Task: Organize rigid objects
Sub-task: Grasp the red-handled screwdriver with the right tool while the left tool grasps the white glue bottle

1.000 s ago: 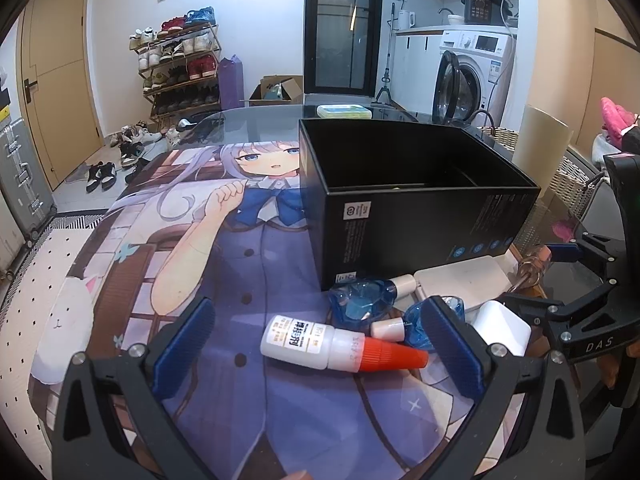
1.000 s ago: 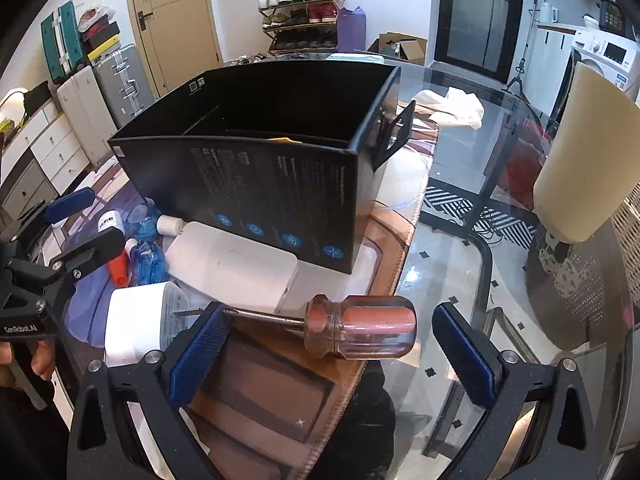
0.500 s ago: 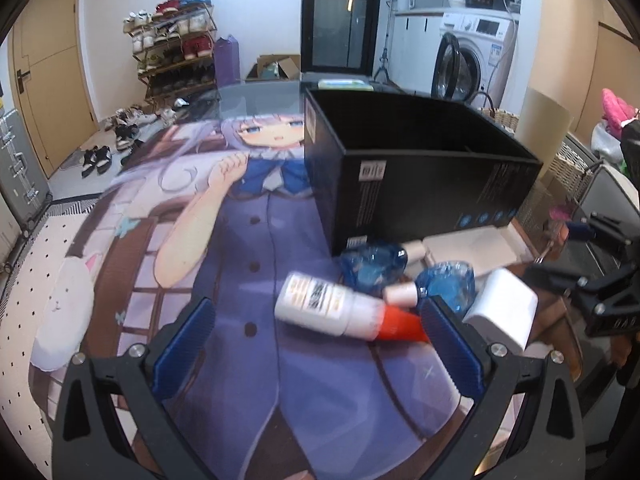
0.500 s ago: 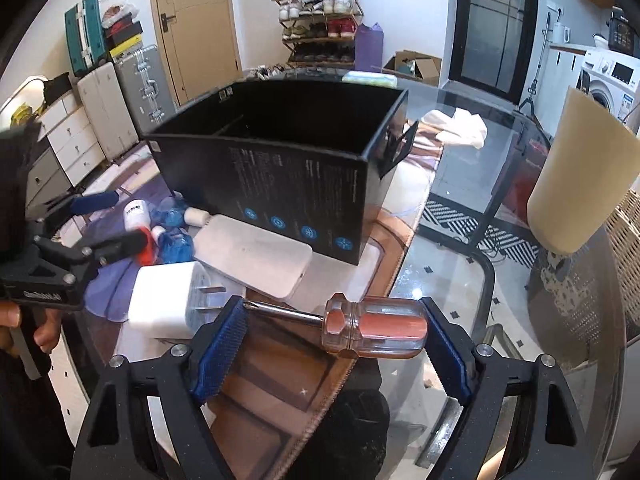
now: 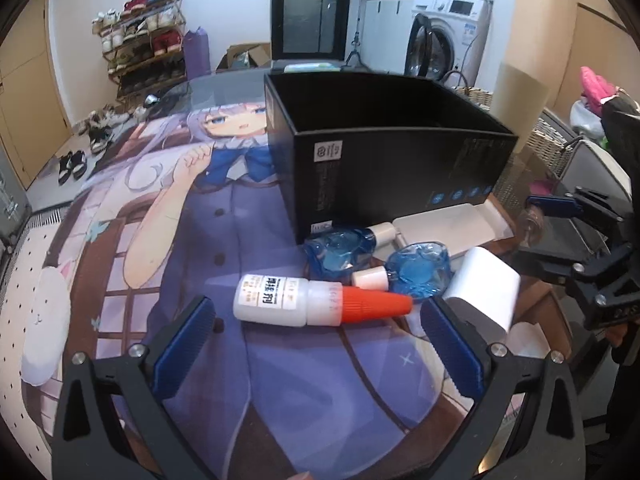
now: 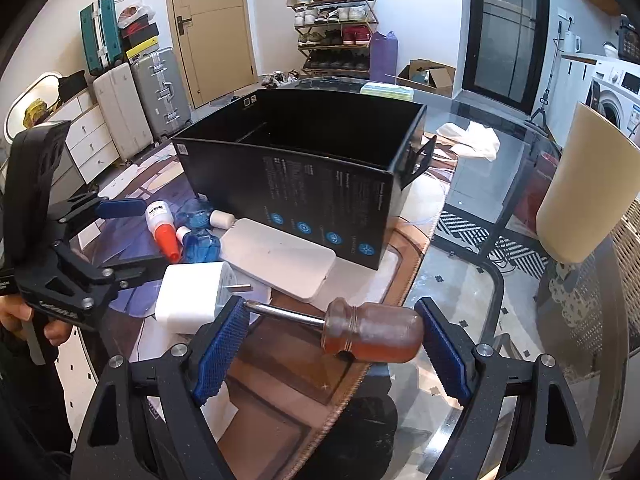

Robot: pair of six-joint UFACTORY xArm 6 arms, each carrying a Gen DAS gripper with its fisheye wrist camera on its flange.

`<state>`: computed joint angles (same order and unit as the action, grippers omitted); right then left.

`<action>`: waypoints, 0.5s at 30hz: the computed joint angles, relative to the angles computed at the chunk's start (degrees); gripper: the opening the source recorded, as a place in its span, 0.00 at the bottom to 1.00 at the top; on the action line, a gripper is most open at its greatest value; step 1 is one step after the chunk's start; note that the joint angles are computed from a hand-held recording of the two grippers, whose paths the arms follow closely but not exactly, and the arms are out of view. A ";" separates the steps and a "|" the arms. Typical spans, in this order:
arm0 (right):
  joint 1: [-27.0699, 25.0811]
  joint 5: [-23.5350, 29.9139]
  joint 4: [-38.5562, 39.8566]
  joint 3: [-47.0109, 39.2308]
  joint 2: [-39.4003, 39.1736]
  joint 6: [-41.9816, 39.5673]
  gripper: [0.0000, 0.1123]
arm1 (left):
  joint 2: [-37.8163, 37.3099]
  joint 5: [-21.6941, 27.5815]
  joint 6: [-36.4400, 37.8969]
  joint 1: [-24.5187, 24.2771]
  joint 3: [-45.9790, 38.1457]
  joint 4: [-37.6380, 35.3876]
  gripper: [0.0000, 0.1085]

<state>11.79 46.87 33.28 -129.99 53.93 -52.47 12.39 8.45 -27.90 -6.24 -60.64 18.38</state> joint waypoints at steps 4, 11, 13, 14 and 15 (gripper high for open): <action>-0.01 -0.44 0.03 0.11 0.07 -0.10 0.76 | 0.49 1.52 -2.23 -0.13 -0.87 2.06 0.95; -0.03 -2.45 -1.26 2.82 -1.22 0.11 0.76 | 0.85 3.35 -8.62 0.01 -1.89 9.29 0.95; -0.31 -1.85 -1.67 1.61 -0.48 0.93 0.76 | 0.92 3.23 -8.87 0.08 -1.94 9.57 0.95; -0.48 -1.40 -1.70 1.21 -0.22 0.99 0.76 | 0.99 3.16 -8.95 0.13 -1.99 9.70 0.95; -0.55 -1.11 -2.17 1.16 -0.14 1.49 0.76 | 0.99 3.16 -8.95 0.13 -1.99 9.70 0.95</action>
<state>11.24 45.76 31.11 -128.83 53.79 -50.98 13.37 11.61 -36.85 -6.11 -62.63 28.09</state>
